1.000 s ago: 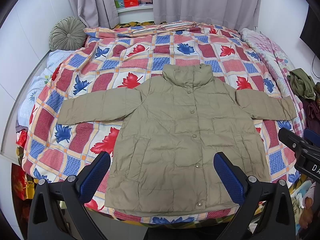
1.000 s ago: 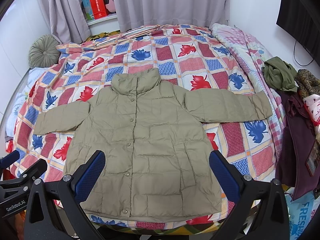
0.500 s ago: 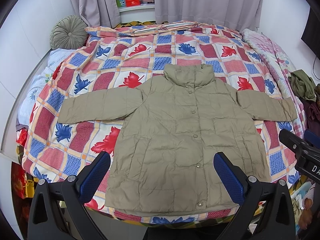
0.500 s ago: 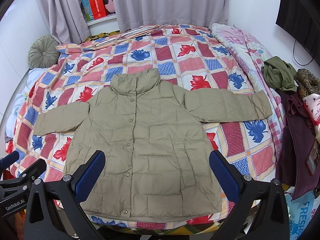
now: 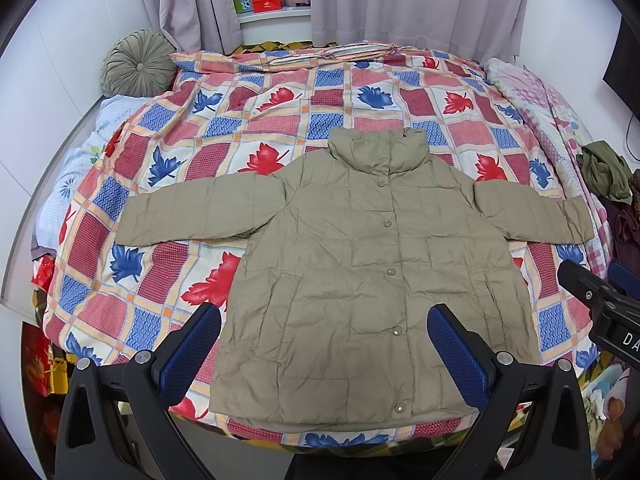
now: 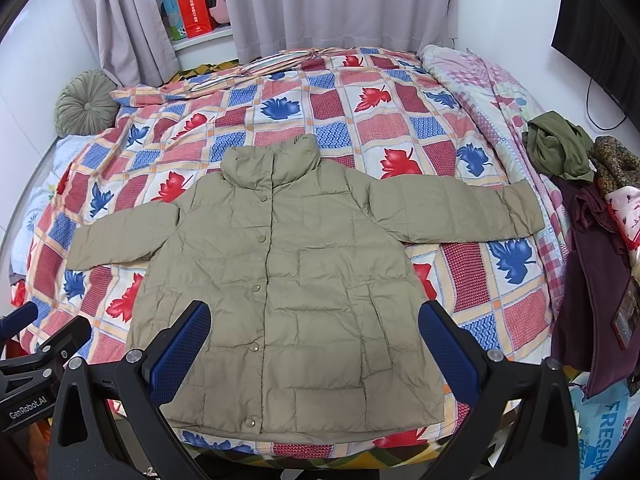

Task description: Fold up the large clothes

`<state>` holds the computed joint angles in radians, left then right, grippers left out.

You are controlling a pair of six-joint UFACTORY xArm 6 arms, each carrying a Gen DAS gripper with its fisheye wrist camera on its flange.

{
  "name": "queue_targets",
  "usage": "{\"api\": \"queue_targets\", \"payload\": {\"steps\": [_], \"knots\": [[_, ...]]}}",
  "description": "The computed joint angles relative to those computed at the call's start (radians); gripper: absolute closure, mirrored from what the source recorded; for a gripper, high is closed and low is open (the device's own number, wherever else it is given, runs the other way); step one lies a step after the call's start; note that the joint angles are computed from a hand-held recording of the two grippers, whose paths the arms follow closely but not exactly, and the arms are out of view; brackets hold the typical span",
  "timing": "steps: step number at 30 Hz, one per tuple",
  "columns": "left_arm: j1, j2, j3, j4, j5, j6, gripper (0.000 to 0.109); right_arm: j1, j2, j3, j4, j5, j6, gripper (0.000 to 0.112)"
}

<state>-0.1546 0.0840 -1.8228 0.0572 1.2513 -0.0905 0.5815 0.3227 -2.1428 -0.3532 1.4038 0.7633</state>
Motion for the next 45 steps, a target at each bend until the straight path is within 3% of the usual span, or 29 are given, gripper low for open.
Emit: {"api": "queue_targets", "payload": {"steps": [45], "knots": [[0.008, 0.001, 0.001, -0.007, 0.001, 0.004, 0.006, -0.007, 0.025, -0.036, 0.006, 0.019, -0.01, 0.009]]}}
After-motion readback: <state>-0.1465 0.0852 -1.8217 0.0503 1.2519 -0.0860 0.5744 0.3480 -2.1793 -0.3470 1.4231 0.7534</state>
